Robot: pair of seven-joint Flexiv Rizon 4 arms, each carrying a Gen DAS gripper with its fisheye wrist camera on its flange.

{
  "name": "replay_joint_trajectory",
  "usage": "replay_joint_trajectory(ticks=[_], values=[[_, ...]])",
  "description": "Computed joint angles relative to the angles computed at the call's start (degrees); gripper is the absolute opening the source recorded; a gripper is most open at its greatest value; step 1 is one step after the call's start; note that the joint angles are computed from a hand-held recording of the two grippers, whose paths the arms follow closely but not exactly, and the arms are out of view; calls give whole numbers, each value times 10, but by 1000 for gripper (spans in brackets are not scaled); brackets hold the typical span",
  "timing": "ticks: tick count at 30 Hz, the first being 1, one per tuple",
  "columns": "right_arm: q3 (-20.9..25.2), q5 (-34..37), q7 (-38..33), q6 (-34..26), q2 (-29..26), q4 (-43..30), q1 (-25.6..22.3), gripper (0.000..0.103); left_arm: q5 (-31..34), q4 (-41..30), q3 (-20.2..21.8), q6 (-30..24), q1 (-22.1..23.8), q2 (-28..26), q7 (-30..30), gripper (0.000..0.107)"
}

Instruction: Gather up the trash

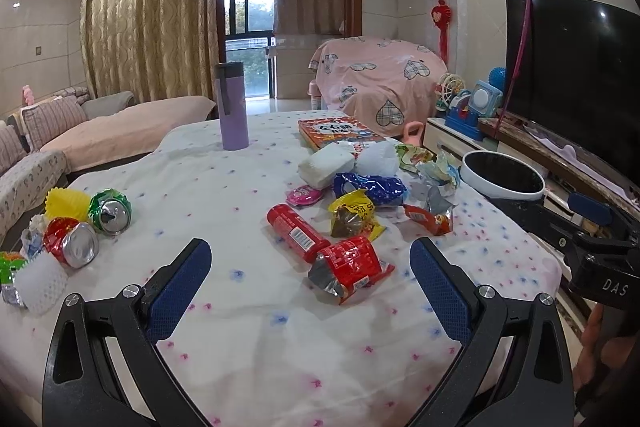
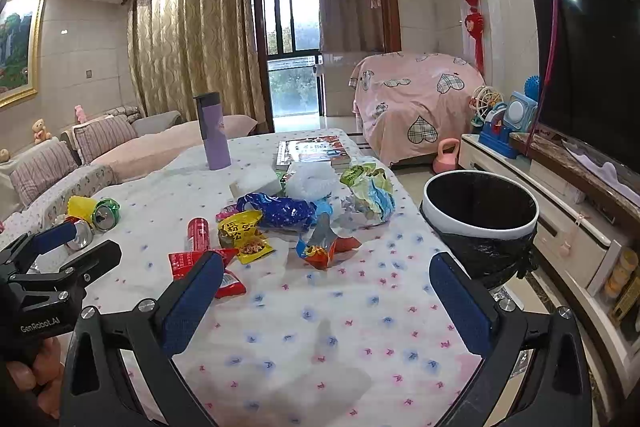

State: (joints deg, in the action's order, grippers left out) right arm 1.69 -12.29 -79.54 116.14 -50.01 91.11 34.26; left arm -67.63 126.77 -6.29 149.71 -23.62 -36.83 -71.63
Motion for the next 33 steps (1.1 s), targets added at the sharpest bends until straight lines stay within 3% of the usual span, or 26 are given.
replay_joint_trajectory(ticks=[33], values=[[28,-34,21,-1,-8,-3,-28,103,7,0,1,-6,0,-1,-2,102]])
